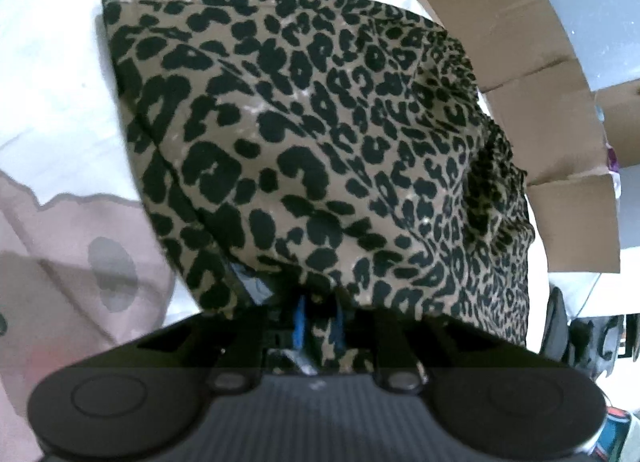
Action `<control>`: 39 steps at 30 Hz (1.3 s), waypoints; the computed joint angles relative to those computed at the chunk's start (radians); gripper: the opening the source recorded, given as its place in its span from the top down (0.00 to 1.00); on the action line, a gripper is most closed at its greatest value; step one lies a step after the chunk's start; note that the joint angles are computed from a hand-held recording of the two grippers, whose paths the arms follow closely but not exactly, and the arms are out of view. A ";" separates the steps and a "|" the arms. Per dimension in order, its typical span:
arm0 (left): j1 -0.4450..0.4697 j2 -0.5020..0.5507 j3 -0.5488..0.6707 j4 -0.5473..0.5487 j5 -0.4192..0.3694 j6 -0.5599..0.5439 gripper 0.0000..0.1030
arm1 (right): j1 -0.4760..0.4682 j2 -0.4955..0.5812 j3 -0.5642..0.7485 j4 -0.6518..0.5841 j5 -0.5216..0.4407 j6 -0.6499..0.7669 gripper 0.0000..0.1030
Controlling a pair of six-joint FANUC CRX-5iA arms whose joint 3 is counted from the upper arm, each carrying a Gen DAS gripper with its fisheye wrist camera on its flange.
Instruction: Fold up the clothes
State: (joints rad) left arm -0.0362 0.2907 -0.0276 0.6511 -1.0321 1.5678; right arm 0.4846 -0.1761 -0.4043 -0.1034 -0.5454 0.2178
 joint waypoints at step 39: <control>-0.050 0.130 0.378 -0.209 -0.207 -0.092 0.71 | 0.007 -0.012 0.161 0.156 -0.405 0.220 0.82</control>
